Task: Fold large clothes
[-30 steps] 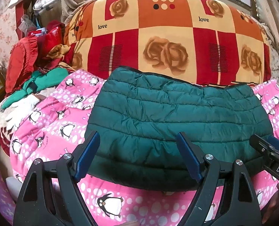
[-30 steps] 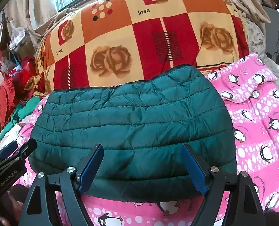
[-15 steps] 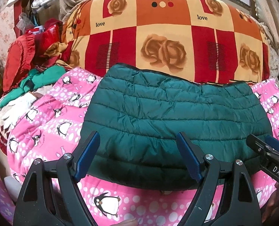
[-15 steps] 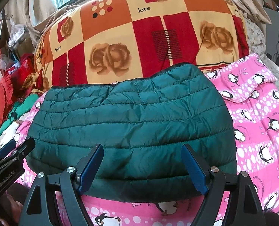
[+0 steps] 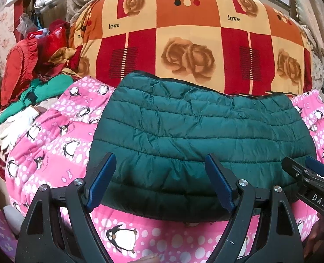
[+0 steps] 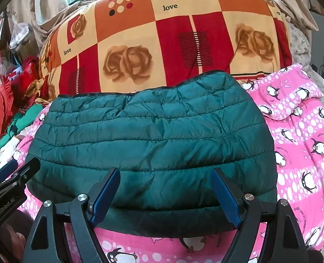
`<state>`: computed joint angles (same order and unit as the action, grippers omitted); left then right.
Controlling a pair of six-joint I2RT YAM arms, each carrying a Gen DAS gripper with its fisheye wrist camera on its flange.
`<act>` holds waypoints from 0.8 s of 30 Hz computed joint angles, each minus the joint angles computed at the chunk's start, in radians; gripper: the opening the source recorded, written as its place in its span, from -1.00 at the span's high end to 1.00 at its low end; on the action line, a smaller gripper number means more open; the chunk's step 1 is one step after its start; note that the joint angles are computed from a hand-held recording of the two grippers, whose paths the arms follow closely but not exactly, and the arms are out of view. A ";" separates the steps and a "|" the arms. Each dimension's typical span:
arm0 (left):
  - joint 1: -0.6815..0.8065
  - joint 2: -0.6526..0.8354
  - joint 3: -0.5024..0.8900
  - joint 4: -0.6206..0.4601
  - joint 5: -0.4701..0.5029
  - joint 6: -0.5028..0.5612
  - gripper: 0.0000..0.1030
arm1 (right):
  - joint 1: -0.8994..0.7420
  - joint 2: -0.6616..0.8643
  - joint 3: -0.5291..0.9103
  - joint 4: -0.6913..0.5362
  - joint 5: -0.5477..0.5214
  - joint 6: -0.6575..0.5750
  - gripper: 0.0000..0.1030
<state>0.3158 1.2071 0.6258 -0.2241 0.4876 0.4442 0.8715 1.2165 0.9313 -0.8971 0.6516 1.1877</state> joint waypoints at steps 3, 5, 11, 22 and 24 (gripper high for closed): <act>-0.001 0.001 -0.001 0.004 -0.001 -0.004 -0.62 | -0.007 0.002 -0.002 0.005 -0.007 -0.004 -0.60; -0.002 0.004 0.001 0.002 -0.002 -0.003 -0.62 | -0.009 0.001 -0.003 0.007 -0.010 -0.007 -0.60; -0.004 0.012 0.003 0.012 -0.005 -0.006 -0.62 | -0.015 0.012 -0.002 0.018 -0.020 -0.016 -0.60; 0.000 0.022 0.005 0.017 -0.005 -0.005 -0.62 | -0.027 0.028 0.003 0.037 -0.034 -0.037 -0.60; 0.000 0.024 0.006 0.014 -0.003 -0.002 -0.62 | -0.029 0.026 0.000 0.040 -0.037 -0.036 -0.60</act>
<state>0.3156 1.2307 0.6319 -0.2101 0.4846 0.4422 0.8427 1.2428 0.9309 -0.8570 0.6148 1.1519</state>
